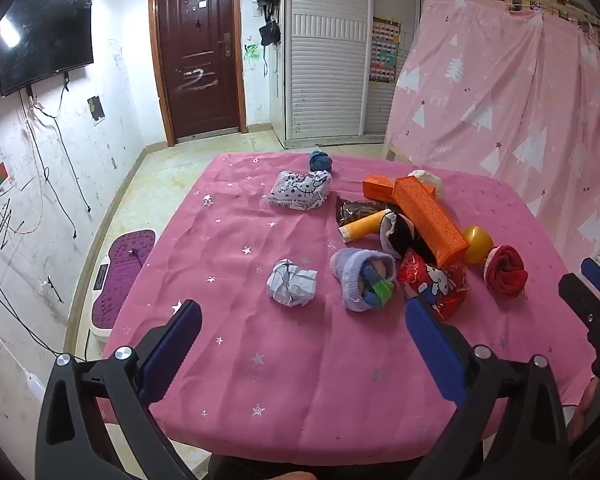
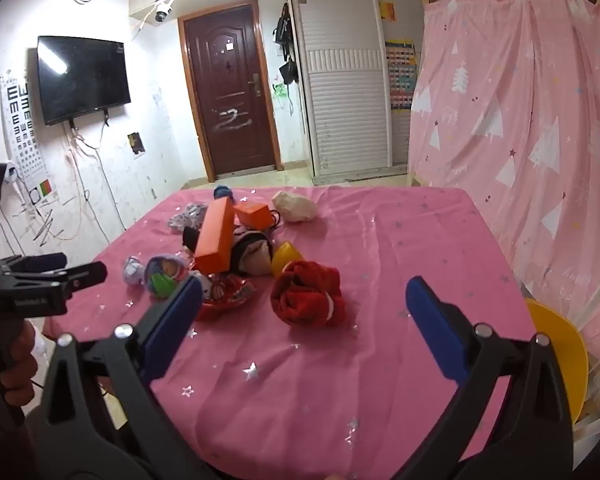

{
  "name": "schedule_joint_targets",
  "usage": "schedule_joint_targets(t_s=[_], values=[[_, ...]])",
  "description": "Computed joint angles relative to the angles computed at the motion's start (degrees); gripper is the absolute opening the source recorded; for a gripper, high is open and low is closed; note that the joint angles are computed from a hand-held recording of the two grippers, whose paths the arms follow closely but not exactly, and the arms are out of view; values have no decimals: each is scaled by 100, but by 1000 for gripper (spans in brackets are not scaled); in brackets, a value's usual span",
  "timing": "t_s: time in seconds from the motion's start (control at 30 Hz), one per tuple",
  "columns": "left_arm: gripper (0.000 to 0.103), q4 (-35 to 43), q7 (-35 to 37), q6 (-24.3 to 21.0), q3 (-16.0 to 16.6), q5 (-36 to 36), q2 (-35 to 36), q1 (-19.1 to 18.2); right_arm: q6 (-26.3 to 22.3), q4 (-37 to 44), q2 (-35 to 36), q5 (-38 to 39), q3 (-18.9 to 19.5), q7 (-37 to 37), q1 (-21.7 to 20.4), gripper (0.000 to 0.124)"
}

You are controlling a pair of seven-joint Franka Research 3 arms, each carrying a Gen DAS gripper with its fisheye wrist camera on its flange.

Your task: Collect trash

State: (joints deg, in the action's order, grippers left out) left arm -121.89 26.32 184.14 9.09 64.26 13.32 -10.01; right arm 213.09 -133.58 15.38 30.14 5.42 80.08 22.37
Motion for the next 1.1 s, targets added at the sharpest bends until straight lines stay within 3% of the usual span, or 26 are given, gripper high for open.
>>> schedule_joint_targets(t_s=[0.23, 0.43, 0.5, 0.53, 0.6, 0.77, 1.1], values=[[95, 52, -518, 39, 209, 516, -21, -199, -26, -10, -12, -44, 7, 82, -22, 97], [95, 75, -1113, 55, 78, 1122, -11, -32, -20, 8, 2, 2, -9, 34, 7, 97], [95, 72, -448, -28, -332, 477, 32, 312, -27, 8, -2, 16, -12, 9, 17, 97], [95, 68, -467, -4, -294, 488, 31, 282, -19, 4, -6, 23, -12, 2, 19, 97], [95, -27, 19, -49, -516, 30, -26, 467, -24, 3, -8, 3, -3, 17, 5, 97], [95, -45, 58, -3, -211, -51, -20, 169, -21, -18, -21, 31, -5, -22, 35, 97], [95, -77, 235, 62, 12, -257, 5, -45, -40, 29, 3, 119, -13, -121, 73, 97]])
